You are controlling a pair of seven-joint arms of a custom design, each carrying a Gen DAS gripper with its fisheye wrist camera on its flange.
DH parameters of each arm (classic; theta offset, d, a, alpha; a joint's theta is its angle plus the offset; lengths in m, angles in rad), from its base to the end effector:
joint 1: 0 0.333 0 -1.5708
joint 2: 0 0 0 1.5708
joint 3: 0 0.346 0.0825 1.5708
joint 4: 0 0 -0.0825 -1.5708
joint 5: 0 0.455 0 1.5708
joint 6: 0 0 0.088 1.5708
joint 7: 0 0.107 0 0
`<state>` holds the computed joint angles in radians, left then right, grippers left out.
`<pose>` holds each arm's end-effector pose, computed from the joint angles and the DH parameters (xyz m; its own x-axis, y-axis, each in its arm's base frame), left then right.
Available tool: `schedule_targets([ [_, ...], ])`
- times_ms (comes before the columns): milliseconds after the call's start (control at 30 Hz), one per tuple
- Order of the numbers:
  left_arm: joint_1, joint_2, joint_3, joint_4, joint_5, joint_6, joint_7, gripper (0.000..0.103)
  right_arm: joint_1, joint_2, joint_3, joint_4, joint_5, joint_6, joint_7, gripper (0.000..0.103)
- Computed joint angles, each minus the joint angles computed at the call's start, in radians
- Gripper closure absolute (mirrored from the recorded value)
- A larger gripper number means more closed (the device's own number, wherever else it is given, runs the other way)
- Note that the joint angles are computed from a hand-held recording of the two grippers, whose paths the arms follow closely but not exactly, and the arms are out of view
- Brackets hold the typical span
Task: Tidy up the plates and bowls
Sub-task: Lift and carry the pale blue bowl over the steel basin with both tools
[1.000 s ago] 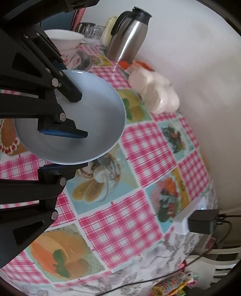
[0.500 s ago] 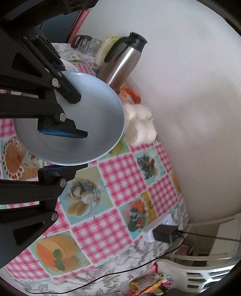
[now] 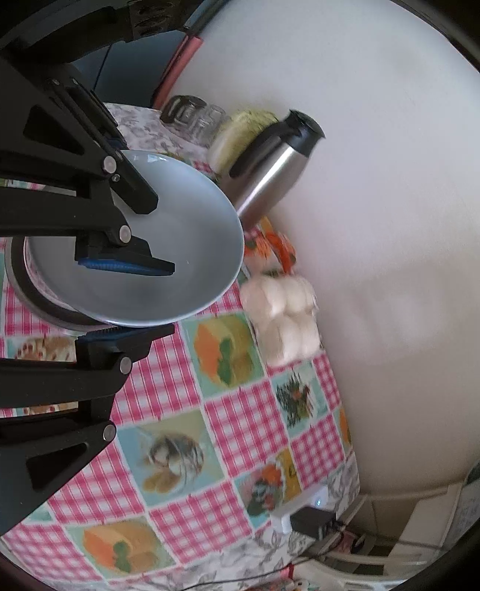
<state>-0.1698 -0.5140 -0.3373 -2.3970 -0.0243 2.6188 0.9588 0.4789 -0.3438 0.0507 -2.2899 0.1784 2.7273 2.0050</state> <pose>0.4317 -0.2618 0.5779 0.0082 -0.9663 0.2573 -0.7739 -0.1691 -0.6103 0.4787 0.2755 0.5818 0.1106 -0.8979 -0.4260 -0.8066 0.1693 -0.5663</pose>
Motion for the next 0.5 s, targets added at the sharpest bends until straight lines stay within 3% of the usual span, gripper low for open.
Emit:
schedule_targets([
  [300, 0.007, -0.073, 0.056, -0.066, -0.05, -0.022, 0.033, 0.088, 0.04, 0.057, 0.022, 0.056, 0.031, -0.001, -0.028, 0.075],
  [500, 0.024, -0.097, 0.06, -0.087, -0.073, -0.029, 0.046, 0.088, 0.04, 0.092, 0.046, 0.088, 0.018, -0.01, -0.021, 0.075],
])
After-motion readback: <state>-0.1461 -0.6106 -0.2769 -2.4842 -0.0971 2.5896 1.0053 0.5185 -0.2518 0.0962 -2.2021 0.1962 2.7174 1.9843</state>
